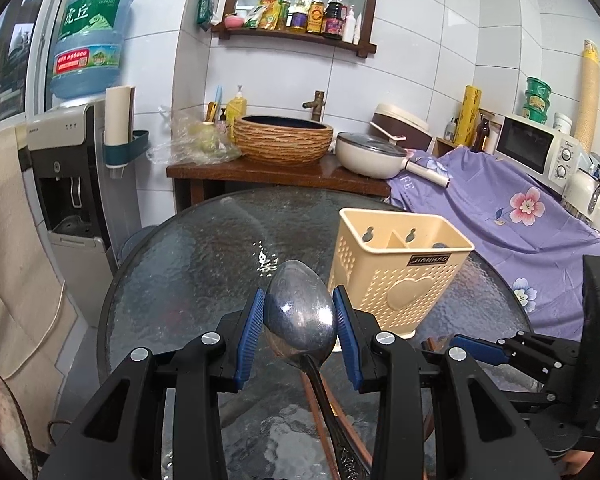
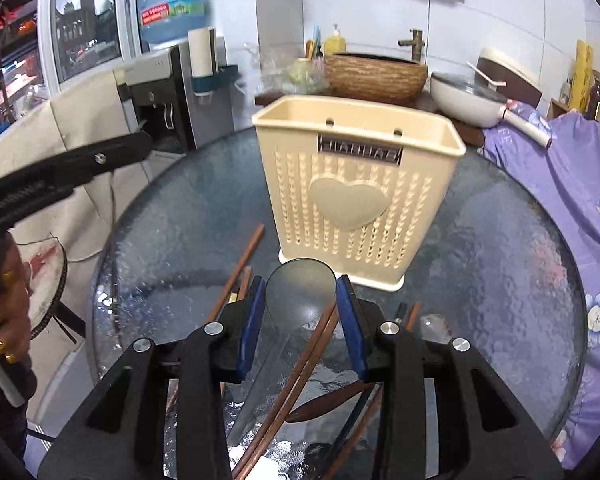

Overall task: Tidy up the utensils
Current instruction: 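Lower the silver spoon into the holder and open the left gripper while the right carries the plastic spoon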

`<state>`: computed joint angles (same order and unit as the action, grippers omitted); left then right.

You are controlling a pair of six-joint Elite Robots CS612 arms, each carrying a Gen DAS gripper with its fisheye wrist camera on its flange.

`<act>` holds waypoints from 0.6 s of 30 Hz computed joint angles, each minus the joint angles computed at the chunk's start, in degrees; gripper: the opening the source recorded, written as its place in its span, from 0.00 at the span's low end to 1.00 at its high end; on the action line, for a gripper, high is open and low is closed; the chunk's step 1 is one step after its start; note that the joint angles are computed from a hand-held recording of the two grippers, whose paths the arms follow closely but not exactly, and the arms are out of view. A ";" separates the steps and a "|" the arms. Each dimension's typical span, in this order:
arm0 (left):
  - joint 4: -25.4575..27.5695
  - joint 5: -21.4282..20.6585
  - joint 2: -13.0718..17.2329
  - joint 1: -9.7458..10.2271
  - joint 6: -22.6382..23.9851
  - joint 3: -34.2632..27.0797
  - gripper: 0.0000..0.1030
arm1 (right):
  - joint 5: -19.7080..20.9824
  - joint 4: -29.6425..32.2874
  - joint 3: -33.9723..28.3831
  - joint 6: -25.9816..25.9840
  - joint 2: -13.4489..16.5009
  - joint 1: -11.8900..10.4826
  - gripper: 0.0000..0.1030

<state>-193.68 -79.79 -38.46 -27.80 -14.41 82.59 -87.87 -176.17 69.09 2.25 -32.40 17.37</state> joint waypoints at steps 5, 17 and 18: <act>0.00 -0.43 -0.23 -0.26 0.71 -0.27 0.34 | 0.71 -1.51 1.41 -0.08 -1.22 -0.25 0.36; -0.93 -1.27 -0.61 -0.52 1.25 -2.10 0.34 | 0.40 -6.09 2.84 -1.55 -3.59 -0.90 0.36; -1.45 -1.06 -0.58 -0.54 1.19 -2.48 0.34 | 0.00 -6.83 2.92 -1.92 -3.83 -0.92 0.36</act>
